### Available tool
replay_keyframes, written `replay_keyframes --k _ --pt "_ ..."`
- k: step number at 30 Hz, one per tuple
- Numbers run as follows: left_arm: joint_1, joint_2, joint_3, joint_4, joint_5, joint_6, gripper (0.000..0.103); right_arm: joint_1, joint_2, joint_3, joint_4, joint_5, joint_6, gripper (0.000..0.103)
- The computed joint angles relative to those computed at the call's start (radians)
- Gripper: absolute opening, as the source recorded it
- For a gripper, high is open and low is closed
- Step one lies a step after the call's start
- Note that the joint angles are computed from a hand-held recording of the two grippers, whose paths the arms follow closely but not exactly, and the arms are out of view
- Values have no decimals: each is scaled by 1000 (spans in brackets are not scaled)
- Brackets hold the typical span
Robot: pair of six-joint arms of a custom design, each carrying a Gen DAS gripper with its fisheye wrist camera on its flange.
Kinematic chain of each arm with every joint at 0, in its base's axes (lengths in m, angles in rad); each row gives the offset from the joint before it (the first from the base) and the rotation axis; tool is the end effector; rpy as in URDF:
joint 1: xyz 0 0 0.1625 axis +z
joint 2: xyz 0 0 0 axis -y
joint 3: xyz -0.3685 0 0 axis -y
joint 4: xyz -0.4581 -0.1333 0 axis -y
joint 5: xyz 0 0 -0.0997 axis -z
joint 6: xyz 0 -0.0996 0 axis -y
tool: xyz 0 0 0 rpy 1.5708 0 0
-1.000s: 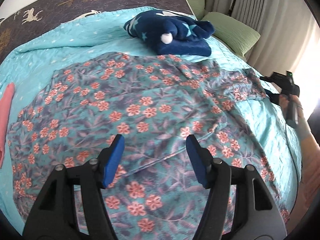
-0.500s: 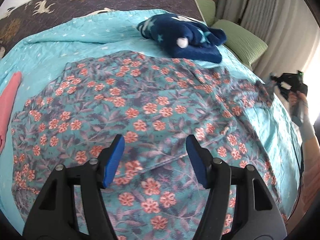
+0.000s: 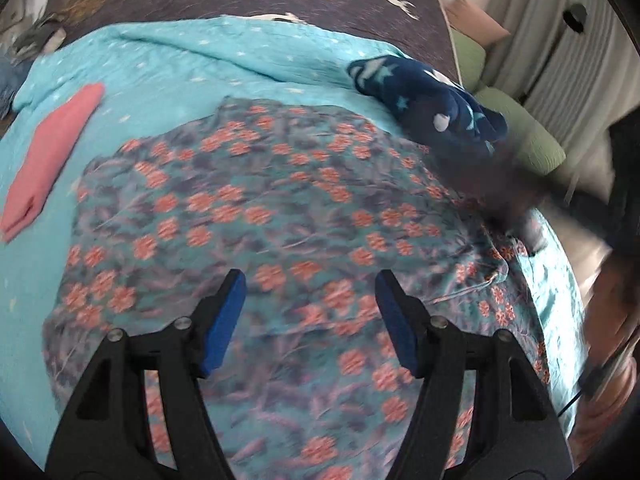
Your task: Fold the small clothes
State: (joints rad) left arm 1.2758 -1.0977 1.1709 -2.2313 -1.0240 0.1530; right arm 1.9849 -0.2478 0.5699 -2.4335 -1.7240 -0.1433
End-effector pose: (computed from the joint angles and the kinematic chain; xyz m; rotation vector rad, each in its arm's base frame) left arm -0.0424 -0.7761 0.4414 0.3521 2.5095 -0.8119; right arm 0.4815 -0.8020 0.0748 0.7511 -2.8528 0.8403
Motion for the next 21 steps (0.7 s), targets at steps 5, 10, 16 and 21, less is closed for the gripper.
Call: replay_keyframes --k 5,10,16,21 --pt "26 -38 27 16 -37 -31 69 -7 -9 66 158 3 21 36" --pt "23 -15 -13 87 -155 -18 69 -11 -202 362 -44 -91 69 40" --pt "-4 117 -166 195 -165 47 65 -20 -377 622 -267 -213 143 47" --pt "15 267 -374 376 -189 0 35 -35 -425 698 -332 -242 189 48"
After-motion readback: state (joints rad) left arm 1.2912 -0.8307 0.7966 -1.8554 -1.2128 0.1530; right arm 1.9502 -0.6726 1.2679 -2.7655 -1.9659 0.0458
